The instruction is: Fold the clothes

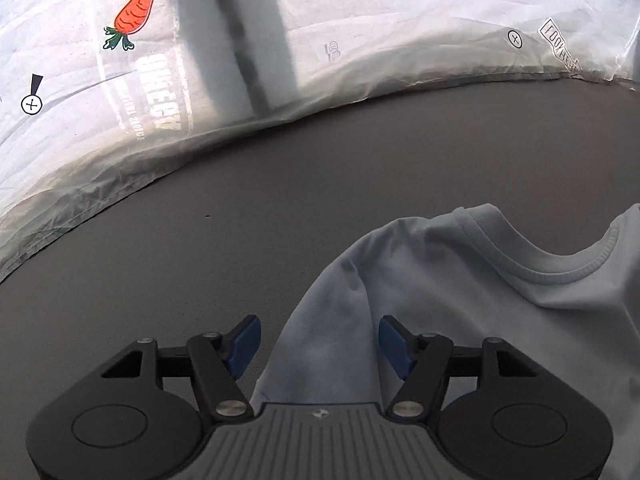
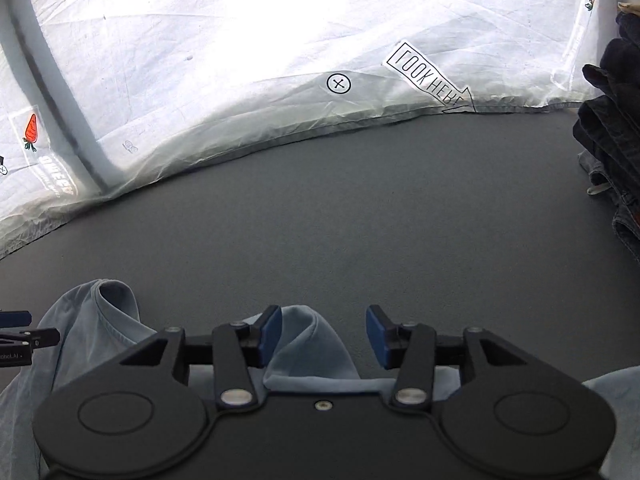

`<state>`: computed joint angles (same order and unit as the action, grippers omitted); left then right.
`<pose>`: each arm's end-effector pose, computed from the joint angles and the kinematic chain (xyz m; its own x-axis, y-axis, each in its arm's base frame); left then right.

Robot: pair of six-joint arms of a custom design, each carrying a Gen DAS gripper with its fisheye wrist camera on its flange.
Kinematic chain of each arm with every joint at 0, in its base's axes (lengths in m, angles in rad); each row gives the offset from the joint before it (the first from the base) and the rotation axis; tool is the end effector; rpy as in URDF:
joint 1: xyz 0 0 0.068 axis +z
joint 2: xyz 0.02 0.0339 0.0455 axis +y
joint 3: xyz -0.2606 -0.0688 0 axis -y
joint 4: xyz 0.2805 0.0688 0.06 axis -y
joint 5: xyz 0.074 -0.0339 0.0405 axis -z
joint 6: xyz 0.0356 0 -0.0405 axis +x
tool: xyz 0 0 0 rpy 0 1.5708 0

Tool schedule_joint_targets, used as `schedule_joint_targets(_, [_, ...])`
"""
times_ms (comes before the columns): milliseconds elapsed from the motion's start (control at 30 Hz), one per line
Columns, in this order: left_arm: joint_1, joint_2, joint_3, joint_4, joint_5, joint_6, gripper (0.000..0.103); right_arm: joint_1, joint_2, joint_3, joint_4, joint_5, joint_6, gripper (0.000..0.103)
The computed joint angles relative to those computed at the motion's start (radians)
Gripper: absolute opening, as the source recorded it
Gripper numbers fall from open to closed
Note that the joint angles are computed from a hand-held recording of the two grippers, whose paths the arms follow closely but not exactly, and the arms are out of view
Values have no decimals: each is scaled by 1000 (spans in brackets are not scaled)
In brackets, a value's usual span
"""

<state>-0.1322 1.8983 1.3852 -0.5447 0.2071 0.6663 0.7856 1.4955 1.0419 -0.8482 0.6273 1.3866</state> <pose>0.4264 -0.0641 0.1800 -0.5374 0.6817 -0.4965 0.7139 0.6812 0.1625 0.2312 0.2018 0.2053 -0.5793 0.5463 -0.6050 0.5853 0.7953 0.1576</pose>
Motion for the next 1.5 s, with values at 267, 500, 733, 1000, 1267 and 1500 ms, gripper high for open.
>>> schedule_joint_targets(267, [63, 28, -28, 43, 160, -116, 11, 42, 33, -25, 59, -34, -27, 7])
schedule_joint_targets(500, [131, -51, -34, 127, 179, -284, 8, 118, 192, 241, -191, 222, -154, 5])
schedule_joint_targets(733, [213, 88, 292, 193, 181, -433, 8, -43, 271, 410, 217, 352, -655, 4])
schedule_joint_targets(1000, [263, 324, 562, 119, 47, -468, 31, -111, 741, 1008, 133, 239, -807, 32])
schedule_joint_targets(1267, [488, 6, 126, -4, 108, -223, 47, 155, 656, 833, -275, 204, -143, 42])
schedule_joint_targets(1500, [762, -251, -112, -193, 135, 37, 56, 518, 510, 596, -548, -38, 573, 43])
